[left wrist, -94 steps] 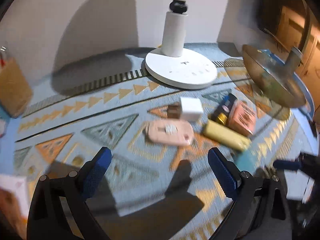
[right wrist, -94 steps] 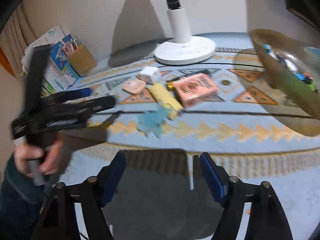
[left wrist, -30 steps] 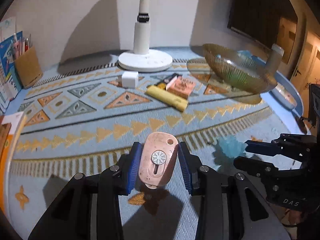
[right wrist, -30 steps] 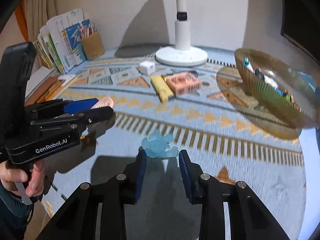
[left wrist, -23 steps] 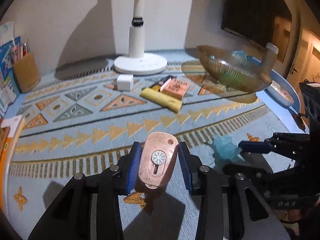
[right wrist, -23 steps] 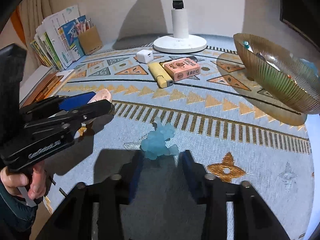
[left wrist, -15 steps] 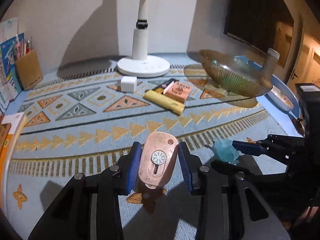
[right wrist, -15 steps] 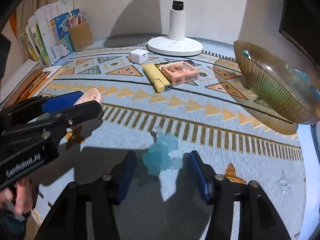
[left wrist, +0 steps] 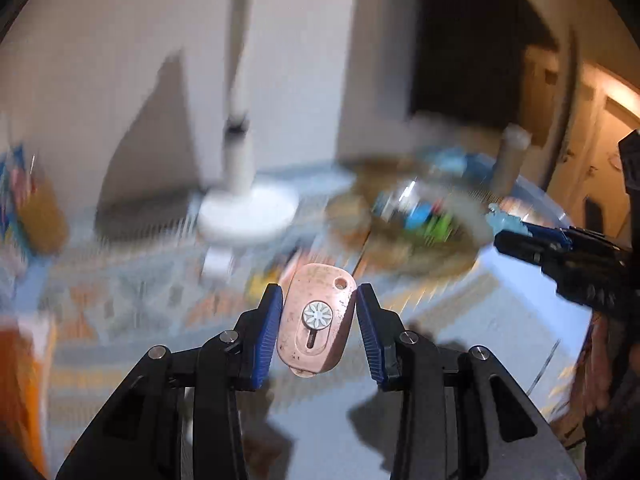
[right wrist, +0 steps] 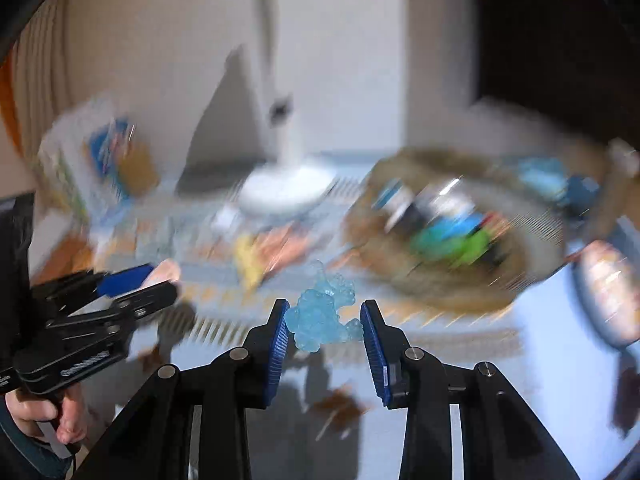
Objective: Organize rigid objects
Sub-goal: 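Carry the pink case and blue figure into the amber bowl and open both tools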
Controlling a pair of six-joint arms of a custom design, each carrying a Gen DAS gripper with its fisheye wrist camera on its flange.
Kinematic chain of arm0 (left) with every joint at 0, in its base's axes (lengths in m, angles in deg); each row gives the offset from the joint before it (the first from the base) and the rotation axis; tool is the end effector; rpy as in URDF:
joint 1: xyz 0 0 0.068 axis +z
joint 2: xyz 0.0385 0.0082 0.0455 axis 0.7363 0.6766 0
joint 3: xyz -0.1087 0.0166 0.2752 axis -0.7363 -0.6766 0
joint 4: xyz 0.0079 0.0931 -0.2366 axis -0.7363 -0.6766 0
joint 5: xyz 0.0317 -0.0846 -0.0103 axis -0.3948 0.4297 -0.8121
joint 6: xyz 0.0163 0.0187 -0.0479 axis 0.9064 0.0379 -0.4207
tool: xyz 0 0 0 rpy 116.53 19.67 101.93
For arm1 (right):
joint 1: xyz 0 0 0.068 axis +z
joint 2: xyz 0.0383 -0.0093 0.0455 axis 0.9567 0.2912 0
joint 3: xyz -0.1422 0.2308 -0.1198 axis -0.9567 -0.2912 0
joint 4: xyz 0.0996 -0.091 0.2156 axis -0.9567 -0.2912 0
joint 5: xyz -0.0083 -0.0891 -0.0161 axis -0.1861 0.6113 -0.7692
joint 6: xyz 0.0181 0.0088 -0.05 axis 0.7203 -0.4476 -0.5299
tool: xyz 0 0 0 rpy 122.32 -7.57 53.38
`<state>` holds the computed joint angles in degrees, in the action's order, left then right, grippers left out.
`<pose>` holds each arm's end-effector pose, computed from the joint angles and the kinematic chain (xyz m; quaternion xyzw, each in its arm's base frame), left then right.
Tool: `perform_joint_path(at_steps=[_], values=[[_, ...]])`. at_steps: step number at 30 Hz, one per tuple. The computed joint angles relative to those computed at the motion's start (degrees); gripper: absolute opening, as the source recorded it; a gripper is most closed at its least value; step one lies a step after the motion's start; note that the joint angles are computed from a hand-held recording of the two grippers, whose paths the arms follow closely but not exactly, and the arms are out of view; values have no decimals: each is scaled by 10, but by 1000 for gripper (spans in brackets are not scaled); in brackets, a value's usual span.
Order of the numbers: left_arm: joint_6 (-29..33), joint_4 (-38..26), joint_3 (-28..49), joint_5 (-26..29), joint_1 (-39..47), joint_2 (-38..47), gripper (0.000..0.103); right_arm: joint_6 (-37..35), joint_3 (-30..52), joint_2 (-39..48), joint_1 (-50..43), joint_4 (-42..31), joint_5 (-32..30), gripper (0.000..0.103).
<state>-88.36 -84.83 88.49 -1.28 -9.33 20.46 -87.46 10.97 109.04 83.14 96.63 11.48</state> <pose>0.1812 -0.2304 0.1755 -0.0457 0.8818 -0.0074 0.4693 0.2635 0.0606 0.1850 -0.2607 0.8579 0.1656 0.4106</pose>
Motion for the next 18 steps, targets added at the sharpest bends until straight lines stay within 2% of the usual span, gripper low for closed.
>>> perform_joint_path(at_steps=[3,7,10,14,18], values=[[103,-1,92,-12,20,11,35,-4,72,-18,-86,-39,-42,36],[180,18,206,35,63,70,35,-12,160,9,-135,-59,-36,36],[191,17,274,93,89,124,35,-16,221,48,-153,-89,-29,36],[189,-17,373,161,108,226,35,-23,269,114,-166,-121,-37,36],[201,-74,462,190,113,324,35,-50,294,185,-159,-148,-20,36]])
